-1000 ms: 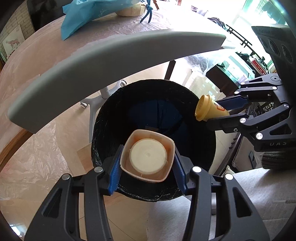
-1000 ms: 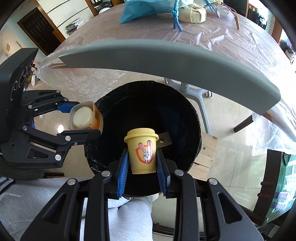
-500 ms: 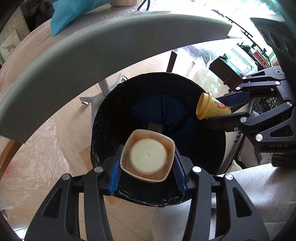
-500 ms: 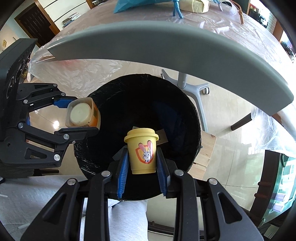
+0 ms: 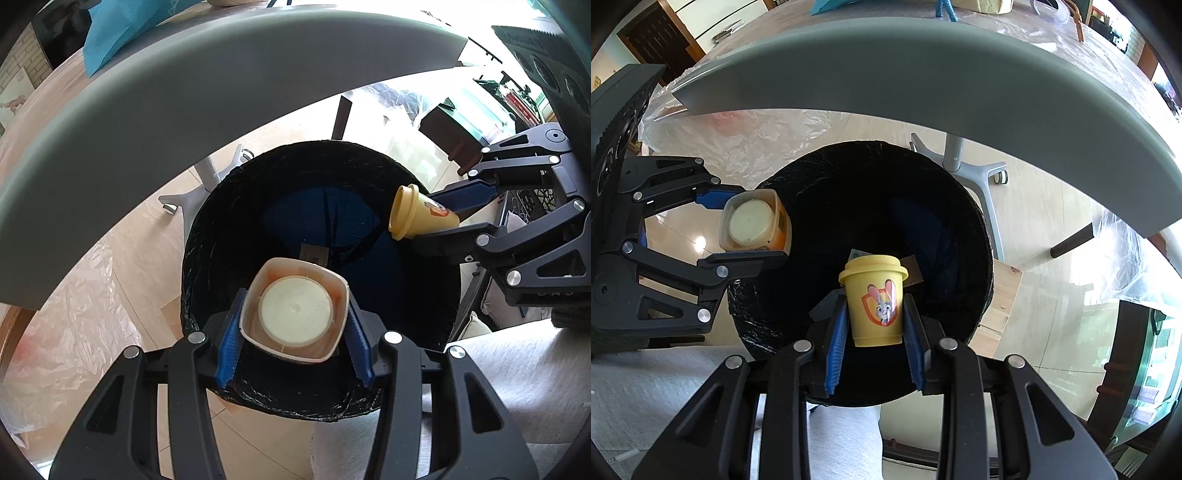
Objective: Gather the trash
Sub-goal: 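Open both tools to drop the cup and tub into the bin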
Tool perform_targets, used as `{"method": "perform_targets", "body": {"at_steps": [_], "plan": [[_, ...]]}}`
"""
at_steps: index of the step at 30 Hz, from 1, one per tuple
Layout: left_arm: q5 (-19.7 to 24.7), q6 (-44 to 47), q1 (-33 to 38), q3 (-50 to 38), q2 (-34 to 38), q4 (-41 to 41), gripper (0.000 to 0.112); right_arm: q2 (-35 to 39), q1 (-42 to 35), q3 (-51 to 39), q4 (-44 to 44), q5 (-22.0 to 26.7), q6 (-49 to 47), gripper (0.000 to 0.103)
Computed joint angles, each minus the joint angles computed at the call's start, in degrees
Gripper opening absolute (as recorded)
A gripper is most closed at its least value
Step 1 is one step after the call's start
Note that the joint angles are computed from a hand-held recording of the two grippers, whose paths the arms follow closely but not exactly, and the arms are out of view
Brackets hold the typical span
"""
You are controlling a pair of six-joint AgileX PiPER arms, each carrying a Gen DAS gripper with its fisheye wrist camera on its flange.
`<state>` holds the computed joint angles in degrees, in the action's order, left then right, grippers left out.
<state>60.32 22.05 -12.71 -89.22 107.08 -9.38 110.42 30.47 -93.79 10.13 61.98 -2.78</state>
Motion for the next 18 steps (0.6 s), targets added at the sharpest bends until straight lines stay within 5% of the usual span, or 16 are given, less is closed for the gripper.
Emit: {"method": "perform_targets", "body": {"at_steps": [18], "plan": [[-0.71, -1.55, -1.43, 0.06, 2.17, 1.91, 0.05, 2.02, -0.83, -1.04, -0.04, 1.12, -0.53, 0.029]]}}
